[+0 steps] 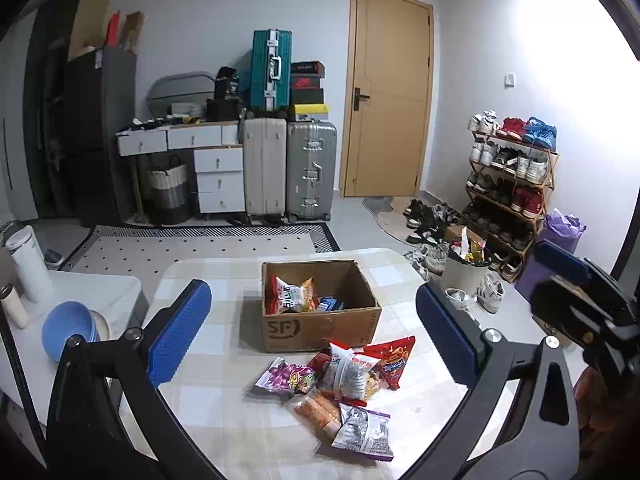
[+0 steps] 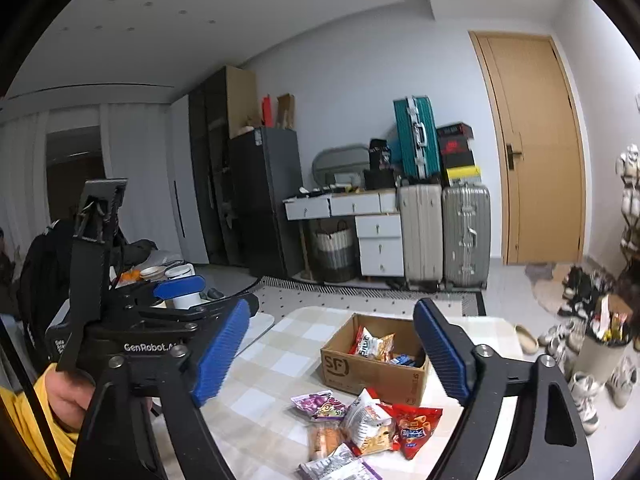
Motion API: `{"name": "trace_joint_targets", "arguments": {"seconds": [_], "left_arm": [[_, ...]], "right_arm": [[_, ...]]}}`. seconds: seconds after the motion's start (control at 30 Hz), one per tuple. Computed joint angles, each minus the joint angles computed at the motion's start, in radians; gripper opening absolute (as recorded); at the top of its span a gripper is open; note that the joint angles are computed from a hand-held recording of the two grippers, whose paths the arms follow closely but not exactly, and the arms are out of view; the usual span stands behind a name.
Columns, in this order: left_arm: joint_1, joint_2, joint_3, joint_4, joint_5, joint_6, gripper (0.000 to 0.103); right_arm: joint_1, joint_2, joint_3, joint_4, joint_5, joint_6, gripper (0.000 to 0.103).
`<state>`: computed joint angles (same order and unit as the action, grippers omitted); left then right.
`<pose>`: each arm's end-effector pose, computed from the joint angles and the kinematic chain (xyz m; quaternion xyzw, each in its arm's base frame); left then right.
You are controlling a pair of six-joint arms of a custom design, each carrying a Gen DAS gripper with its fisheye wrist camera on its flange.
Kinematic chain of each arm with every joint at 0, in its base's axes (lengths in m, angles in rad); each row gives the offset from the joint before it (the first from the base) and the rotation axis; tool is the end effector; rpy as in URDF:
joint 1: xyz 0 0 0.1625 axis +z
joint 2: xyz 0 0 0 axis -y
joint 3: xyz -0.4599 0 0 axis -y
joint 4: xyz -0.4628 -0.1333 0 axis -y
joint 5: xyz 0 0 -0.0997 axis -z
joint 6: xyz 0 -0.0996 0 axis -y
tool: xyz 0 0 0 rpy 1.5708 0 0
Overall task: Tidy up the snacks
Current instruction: 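Withdraw both tools from the box back toward the snack pile, then grasp the purple-white chip bag with the right tool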
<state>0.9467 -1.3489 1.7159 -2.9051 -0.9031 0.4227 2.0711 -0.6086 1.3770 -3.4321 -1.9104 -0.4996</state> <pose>-0.2241 -0.6448 0.4828 0.2861 0.8006 -0.4663 0.2445 0.4905 -0.6884 0.1491 0.3266 -0.7811 0.5122 0.1442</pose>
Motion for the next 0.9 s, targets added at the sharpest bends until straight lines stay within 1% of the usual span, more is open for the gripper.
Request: {"name": "trace_joint_targets", "arguments": {"seconds": [0.07,0.13,0.2,0.27,0.33,0.37,0.4,0.47,0.5,0.6,0.63,0.77,0.9], "left_arm": [[-0.007,-0.03,0.038,-0.018,0.006,0.001,0.102],[-0.01,-0.048,0.069,-0.054,0.023,0.016,0.102],[-0.012,-0.068,0.103,-0.086,0.029,0.023,0.102],[-0.006,-0.076,0.13,-0.137,0.025,0.035,0.102],[-0.002,-0.088,0.161,-0.176,0.019,0.051,0.102],[0.004,-0.087,0.171,-0.19,0.018,0.06,0.102],[0.004,-0.094,0.19,-0.202,0.028,0.065,0.102],[0.03,-0.084,0.201,-0.218,0.008,0.071,0.102],[0.038,-0.076,0.203,-0.228,0.004,0.075,0.102],[0.066,-0.059,0.221,-0.263,0.005,0.097,0.102],[0.083,-0.034,0.202,-0.269,-0.008,0.1,0.102],[0.135,0.004,0.186,-0.263,-0.042,0.08,0.102],[0.193,0.044,0.161,-0.214,-0.078,0.043,0.102]], "right_arm": [[0.004,-0.009,0.042,-0.044,0.009,-0.022,0.09],[0.007,-0.005,0.059,-0.08,0.0,-0.044,0.097],[0.008,-0.003,0.08,-0.108,-0.006,-0.056,0.098],[0.006,-0.008,0.115,-0.13,0.004,-0.048,0.098],[-0.001,-0.001,0.116,-0.133,0.008,-0.047,0.099],[-0.002,0.001,0.127,-0.144,-0.003,-0.05,0.099],[-0.009,0.01,0.111,-0.137,-0.004,-0.052,0.1],[-0.016,0.019,0.116,-0.15,-0.013,-0.052,0.101],[-0.025,0.03,0.094,-0.138,-0.014,-0.054,0.101],[-0.036,0.045,0.092,-0.139,-0.024,-0.054,0.101],[-0.042,0.047,0.093,-0.134,-0.024,-0.049,0.101],[-0.074,0.061,0.093,-0.089,-0.02,-0.002,0.101],[-0.1,0.074,0.096,-0.061,-0.021,0.036,0.101]]}}
